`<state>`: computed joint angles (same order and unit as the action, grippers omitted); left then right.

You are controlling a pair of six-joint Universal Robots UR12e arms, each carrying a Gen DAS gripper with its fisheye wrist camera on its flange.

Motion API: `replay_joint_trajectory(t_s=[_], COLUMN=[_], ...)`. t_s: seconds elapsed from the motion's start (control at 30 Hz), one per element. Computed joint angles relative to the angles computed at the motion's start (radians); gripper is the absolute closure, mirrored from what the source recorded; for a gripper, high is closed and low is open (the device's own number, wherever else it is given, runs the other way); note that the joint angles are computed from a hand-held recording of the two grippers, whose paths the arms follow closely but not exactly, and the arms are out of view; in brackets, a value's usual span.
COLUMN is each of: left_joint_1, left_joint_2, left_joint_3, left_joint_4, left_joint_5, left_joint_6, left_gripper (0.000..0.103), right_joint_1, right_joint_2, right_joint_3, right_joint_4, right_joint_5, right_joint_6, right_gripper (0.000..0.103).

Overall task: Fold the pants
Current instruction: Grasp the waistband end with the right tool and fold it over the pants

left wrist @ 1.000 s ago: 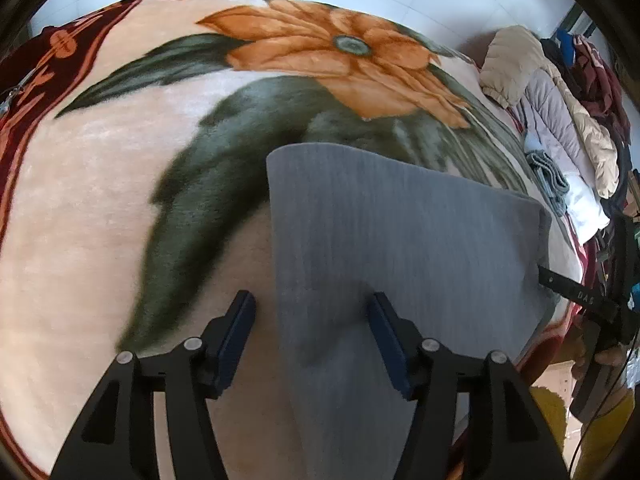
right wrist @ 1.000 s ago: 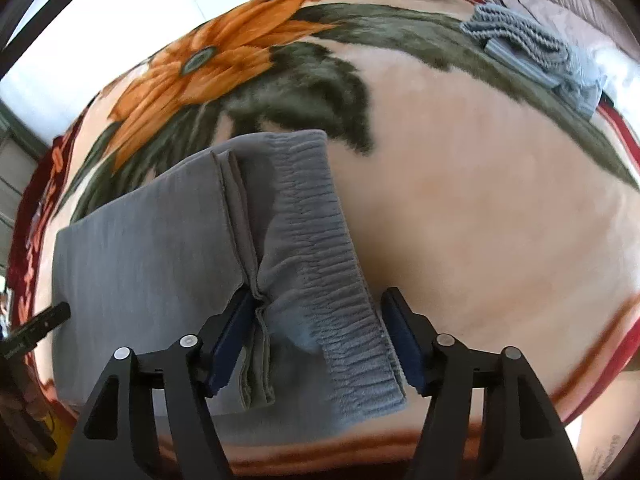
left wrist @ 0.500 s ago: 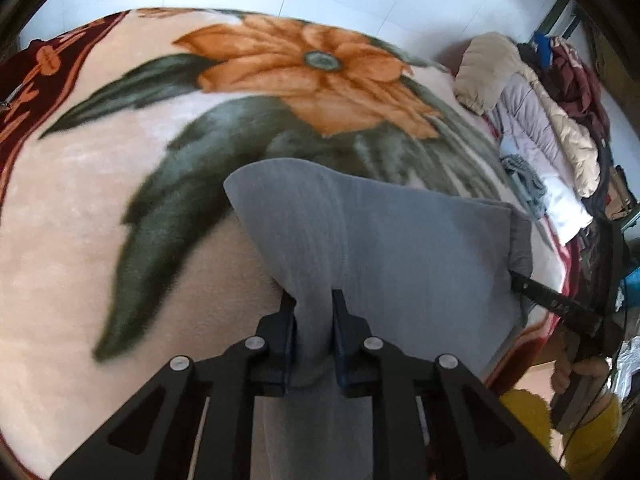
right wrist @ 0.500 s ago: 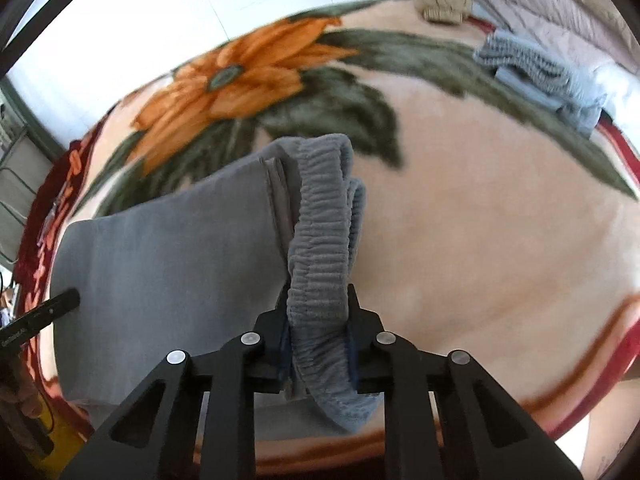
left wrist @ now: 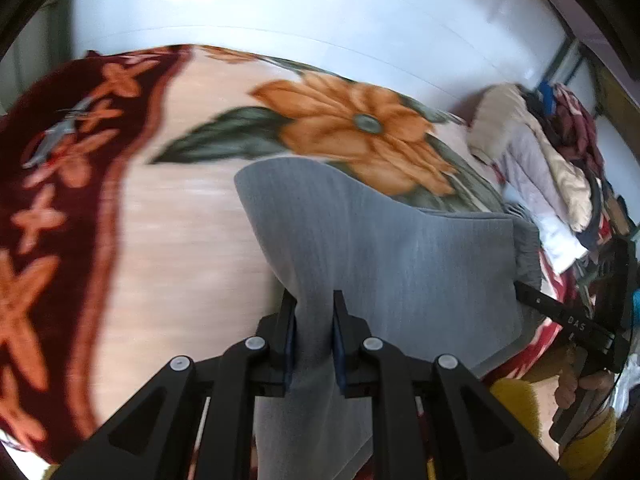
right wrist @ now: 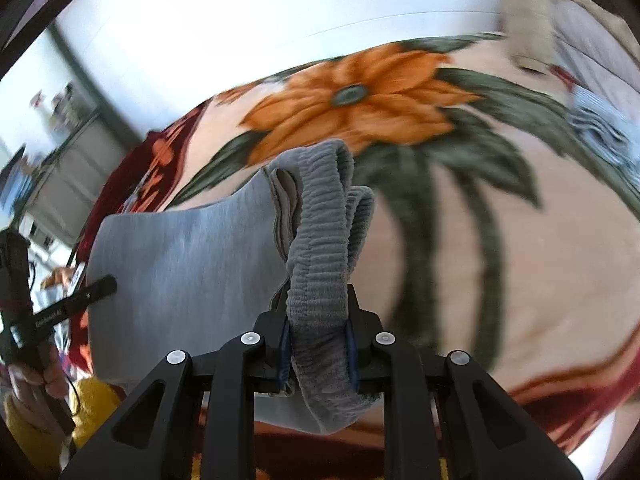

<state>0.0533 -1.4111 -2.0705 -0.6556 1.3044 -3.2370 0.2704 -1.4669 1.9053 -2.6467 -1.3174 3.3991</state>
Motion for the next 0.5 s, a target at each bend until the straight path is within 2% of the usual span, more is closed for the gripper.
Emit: replay_joint_trajectory(t_s=[0.13, 0.3, 0.4, 0.5], left_joint_1=[0.055, 0.113, 0.126, 0.123], left_joint_2=[0.022, -0.003, -0.024, -0.042], left_joint_3=[-0.015, -0.038, -0.050, -0.060], left_joint_4=[-0.037, -0.056, -0.062, -0.048], left_joint_5=[0.039, 0.048, 0.057, 0.073], left_joint_6=[0.037, 0.063, 0.069, 0.090], left_gripper=[0.087, 0.086, 0.085, 0.081], right_joint_1=[0.050, 0.100, 0.115, 0.104], right_joint_2=[0.058, 0.126, 0.154, 0.165], right_joint_3=[-0.057, -0.117, -0.141, -0.140], right_joint_4=[0.030, 0.082, 0.124, 0.136], right_joint_5=[-0.007, -0.098, -0.153, -0.138], right_joint_6=[-0.023, -0.049, -0.064, -0.065], right_gripper=[0.081, 0.080, 0.078, 0.074])
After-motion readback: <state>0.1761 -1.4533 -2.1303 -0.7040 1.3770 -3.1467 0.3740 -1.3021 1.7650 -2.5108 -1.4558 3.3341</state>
